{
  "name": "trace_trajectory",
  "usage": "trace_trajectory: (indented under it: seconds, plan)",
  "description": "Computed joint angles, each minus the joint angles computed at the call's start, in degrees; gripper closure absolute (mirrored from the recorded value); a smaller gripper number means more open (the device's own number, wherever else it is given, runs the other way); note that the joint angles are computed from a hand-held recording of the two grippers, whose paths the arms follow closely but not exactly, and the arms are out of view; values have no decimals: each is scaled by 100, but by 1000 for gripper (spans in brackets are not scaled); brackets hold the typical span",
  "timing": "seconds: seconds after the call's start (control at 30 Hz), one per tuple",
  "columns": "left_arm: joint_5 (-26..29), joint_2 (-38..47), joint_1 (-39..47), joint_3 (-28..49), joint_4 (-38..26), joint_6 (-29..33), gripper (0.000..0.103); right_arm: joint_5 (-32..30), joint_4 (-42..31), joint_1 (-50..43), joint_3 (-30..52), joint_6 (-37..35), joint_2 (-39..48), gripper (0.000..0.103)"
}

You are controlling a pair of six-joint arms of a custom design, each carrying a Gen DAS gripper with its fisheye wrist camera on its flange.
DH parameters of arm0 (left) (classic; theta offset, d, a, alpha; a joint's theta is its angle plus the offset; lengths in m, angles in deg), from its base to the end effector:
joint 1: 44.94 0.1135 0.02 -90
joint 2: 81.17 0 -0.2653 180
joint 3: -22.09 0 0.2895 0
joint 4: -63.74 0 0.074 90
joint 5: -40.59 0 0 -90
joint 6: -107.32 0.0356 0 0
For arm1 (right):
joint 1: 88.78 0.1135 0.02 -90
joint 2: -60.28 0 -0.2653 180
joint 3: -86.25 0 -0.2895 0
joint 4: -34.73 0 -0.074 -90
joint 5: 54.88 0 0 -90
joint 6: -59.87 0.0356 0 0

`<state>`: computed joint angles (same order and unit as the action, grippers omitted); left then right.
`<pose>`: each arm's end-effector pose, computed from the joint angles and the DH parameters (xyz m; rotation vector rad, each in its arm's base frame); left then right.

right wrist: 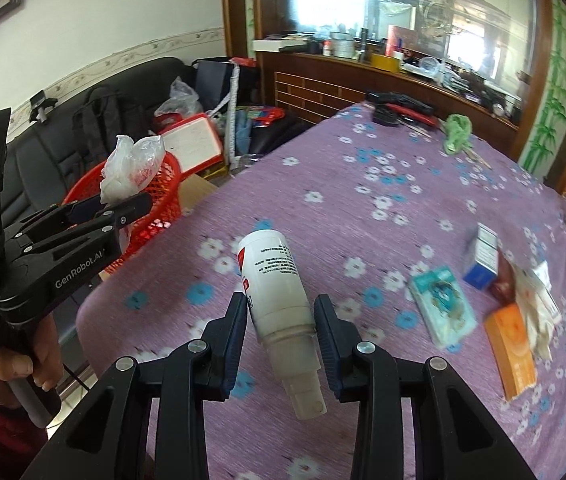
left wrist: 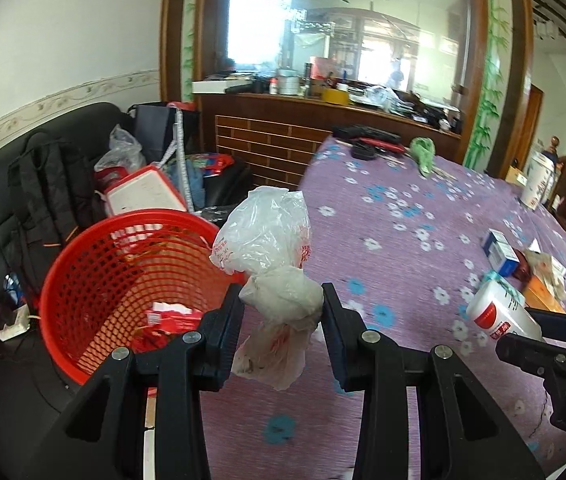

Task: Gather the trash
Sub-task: 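Carry the plastic bags and spray bottle over the red wastebasket with both tools, then open the left tool to drop the bags while the right tool drops the bottle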

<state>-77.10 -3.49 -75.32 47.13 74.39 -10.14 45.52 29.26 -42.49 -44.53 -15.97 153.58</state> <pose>0.1960 -0.0957 0.0720 -0.1846 2.1971 0.0008 0.2216 0.2225 0.0940 -0.5946 2.3595 0.2598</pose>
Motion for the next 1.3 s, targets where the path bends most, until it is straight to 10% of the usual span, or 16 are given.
trace_trajectory:
  seconds: [0.27,0.83,1.3]
  plan:
    - [747,-1078,1627,-605,-140,567,66,-479,-316,233,1037,-32,634,66]
    - [2298,558,4049,-332,992,1323,54,-1356,-1368,509,4917,376,3413,59]
    - [1613,-219,2439,-631,613,807,44,-1284,-23,-74,1762,468,1405,46]
